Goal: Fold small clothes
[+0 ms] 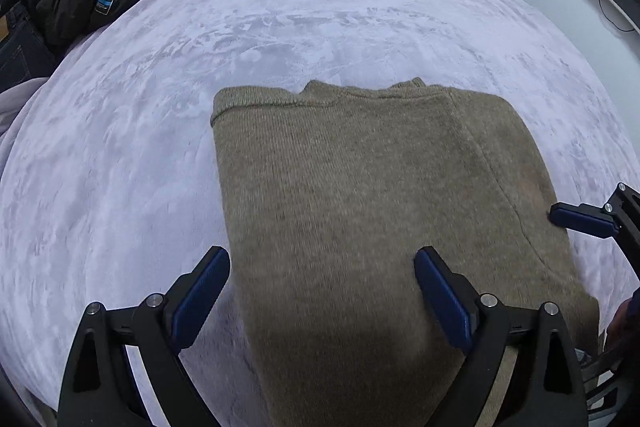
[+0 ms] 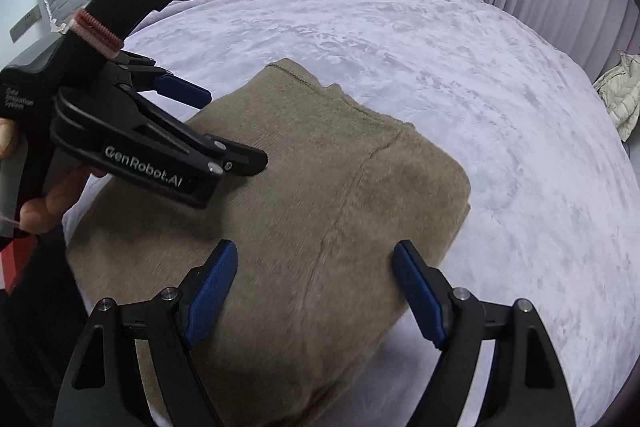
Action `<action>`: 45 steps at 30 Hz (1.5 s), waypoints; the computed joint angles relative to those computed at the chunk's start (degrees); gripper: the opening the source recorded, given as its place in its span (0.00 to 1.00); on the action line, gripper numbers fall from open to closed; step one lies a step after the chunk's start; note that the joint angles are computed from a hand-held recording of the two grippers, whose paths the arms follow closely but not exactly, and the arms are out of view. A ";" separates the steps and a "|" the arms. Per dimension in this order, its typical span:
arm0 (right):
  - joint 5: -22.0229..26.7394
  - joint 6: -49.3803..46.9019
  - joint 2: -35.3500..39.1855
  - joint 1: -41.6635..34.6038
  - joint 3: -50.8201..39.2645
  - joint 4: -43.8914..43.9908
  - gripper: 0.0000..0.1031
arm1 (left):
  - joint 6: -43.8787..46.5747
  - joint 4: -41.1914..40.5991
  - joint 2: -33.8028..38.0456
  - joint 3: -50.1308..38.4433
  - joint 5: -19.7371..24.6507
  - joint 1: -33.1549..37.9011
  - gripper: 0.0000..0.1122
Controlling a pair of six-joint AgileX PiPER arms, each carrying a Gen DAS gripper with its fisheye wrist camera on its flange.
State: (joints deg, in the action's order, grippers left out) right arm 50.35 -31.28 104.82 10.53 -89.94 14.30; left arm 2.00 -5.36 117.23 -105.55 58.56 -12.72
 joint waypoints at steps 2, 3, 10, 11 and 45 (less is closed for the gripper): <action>-3.60 0.71 -4.16 0.95 6.48 -2.11 0.81 | -1.43 0.95 -4.15 6.81 -3.35 -0.37 0.85; -5.49 1.43 -6.14 1.57 9.68 -3.48 0.81 | -2.03 1.20 -6.24 10.07 -4.92 -0.50 0.85; -4.32 5.89 -14.23 1.97 17.96 -6.62 0.81 | -7.82 8.01 -14.27 18.64 -6.53 -3.92 0.85; -3.95 6.77 -15.16 2.17 17.92 -7.41 0.81 | -8.54 8.91 -14.92 18.92 -6.49 -4.44 0.85; 6.09 35.96 -7.03 11.57 5.37 -23.25 0.81 | -25.08 16.28 -15.40 20.39 -4.11 -6.31 0.85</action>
